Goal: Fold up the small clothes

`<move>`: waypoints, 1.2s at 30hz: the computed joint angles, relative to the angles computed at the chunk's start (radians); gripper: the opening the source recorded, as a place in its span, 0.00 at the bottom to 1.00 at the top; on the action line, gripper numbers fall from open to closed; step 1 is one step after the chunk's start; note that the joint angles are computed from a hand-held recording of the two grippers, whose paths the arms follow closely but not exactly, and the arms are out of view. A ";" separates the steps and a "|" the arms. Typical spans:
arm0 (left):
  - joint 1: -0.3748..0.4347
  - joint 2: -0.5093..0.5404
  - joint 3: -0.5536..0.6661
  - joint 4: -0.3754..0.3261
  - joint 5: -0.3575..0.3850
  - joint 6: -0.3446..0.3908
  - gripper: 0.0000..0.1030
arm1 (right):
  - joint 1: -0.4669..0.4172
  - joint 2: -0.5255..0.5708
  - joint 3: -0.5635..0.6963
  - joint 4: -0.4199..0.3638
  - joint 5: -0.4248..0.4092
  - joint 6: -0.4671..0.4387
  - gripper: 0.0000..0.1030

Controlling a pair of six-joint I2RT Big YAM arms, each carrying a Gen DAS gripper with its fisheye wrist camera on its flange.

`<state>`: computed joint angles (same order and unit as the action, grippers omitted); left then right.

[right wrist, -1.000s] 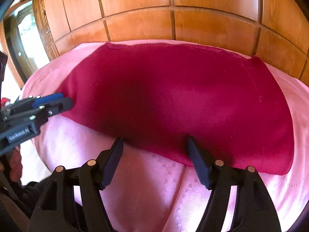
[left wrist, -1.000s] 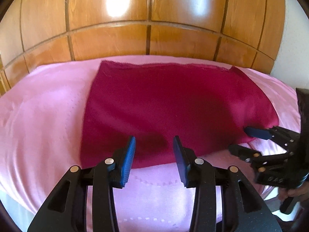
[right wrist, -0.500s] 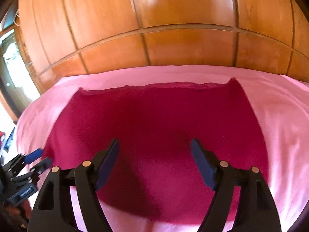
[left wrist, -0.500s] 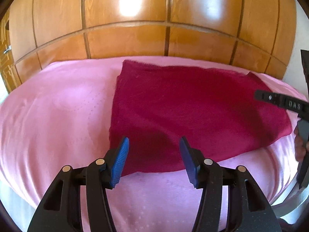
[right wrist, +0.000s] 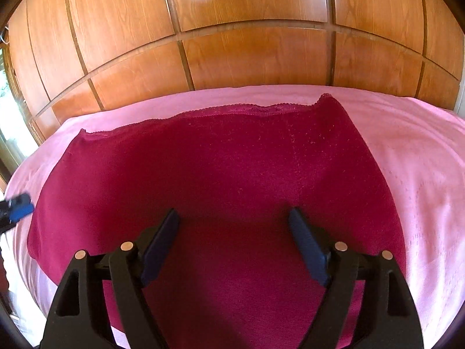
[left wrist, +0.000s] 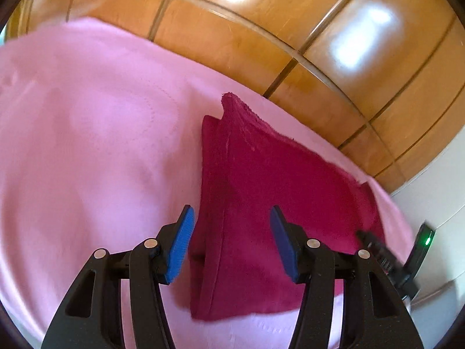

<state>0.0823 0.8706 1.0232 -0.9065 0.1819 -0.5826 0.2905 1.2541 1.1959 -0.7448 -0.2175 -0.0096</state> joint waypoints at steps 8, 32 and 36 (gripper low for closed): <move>0.007 0.118 0.035 0.025 -0.033 0.009 0.08 | 0.002 -0.010 -0.022 0.033 -0.001 0.008 0.78; -0.448 0.088 0.108 -0.124 -0.673 0.017 0.53 | -0.100 0.085 0.148 -0.048 -0.099 0.027 0.81; -0.496 0.098 0.116 -0.128 -0.710 0.046 0.53 | -0.158 0.176 0.204 -0.114 -0.139 0.050 0.78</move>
<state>-0.4138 0.9690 1.1388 -1.0344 -0.5277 -0.5361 0.1330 1.4303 1.4003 -0.8588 -0.3561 0.0401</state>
